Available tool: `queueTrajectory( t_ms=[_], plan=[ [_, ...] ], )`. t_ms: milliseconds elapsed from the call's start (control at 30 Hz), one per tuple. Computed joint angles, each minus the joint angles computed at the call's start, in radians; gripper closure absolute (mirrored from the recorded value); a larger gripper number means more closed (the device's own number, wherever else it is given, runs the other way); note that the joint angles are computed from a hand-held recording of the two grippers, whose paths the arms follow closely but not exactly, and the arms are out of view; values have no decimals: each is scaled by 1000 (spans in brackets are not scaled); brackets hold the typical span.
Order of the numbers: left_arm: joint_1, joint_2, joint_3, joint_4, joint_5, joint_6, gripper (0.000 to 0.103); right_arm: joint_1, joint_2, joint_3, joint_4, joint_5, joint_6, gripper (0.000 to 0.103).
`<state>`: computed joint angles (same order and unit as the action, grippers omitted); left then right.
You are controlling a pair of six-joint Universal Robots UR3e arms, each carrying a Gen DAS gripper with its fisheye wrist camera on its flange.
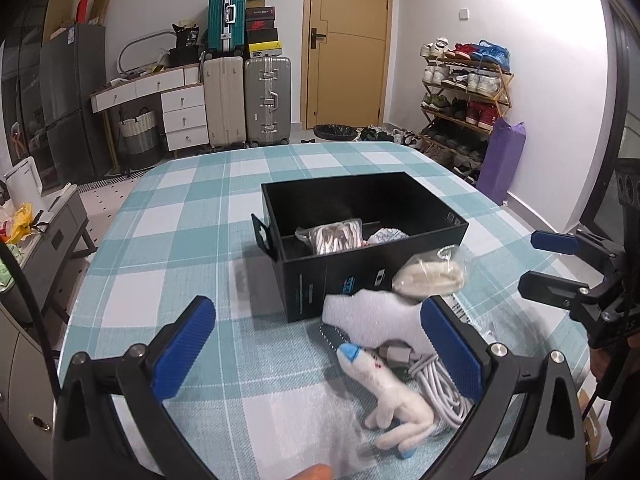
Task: Organize soft objects
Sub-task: 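Grasp the white plush toy with the left gripper while the right grasps the green sachet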
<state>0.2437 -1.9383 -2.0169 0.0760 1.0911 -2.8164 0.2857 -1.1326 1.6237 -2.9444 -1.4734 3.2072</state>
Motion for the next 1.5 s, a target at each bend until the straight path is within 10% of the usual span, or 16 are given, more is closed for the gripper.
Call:
queueTrajectory(
  t_ms=[1500],
  plan=[
    [-21,-30,-33,-124,33,118,0,91,111,-87,229,-20,-65,1]
  ],
)
